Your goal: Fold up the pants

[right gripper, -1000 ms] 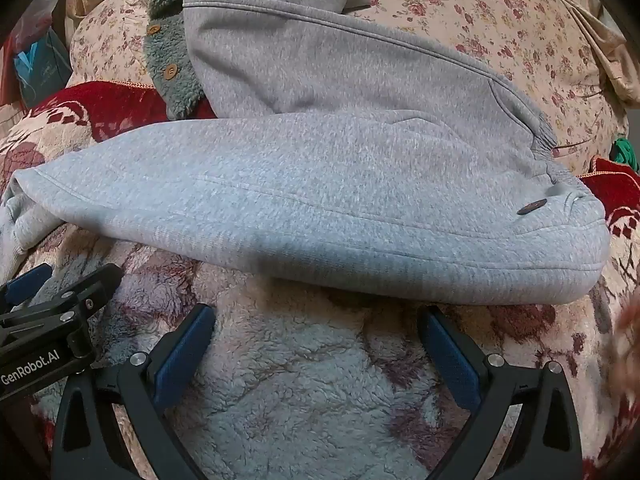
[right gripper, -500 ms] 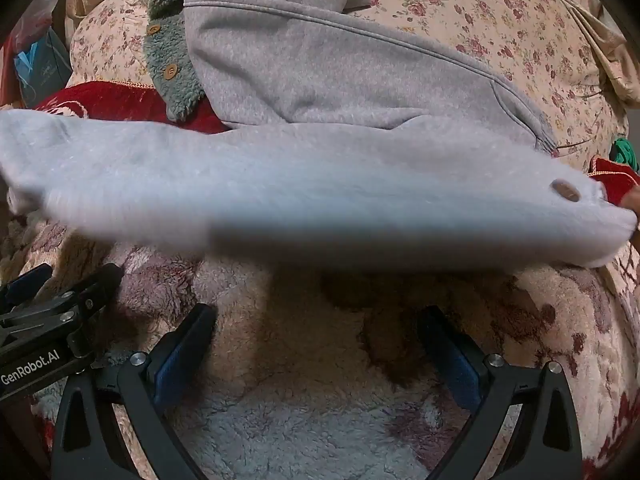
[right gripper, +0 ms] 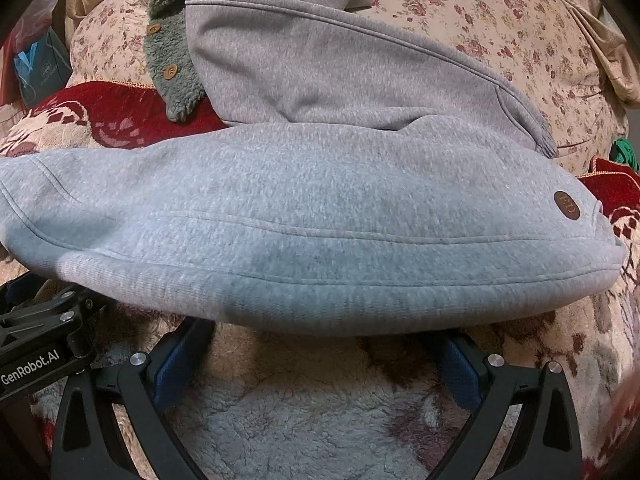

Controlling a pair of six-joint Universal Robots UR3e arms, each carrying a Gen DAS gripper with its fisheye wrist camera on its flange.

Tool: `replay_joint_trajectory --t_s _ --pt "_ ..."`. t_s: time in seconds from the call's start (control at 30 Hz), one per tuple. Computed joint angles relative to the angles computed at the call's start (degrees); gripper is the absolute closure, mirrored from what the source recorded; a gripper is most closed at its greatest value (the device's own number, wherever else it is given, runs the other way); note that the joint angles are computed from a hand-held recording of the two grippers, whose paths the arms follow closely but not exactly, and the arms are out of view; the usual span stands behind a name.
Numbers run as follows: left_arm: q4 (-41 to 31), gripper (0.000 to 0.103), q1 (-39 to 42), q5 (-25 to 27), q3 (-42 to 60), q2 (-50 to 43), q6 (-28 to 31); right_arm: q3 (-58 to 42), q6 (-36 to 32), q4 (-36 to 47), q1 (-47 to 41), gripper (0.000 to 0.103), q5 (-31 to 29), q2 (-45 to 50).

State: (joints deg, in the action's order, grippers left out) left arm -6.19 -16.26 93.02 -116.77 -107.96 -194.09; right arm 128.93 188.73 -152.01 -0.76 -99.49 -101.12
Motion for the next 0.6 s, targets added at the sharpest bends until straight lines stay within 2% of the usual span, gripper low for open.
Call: replay_joint_trajectory --t_s 0.43,0.6 --pt "-3.1 0.000 -1.0 1.6 2.9 -0.9 -0.3 -0.5 -0.1 0.0 0.2 0.000 -0.5 0.7" --pt "-7.9 0.000 -2.5 4.0 5.2 -0.4 -1.8 -1.6 0.5 0.3 1.8 0.000 -1.7 1.8"
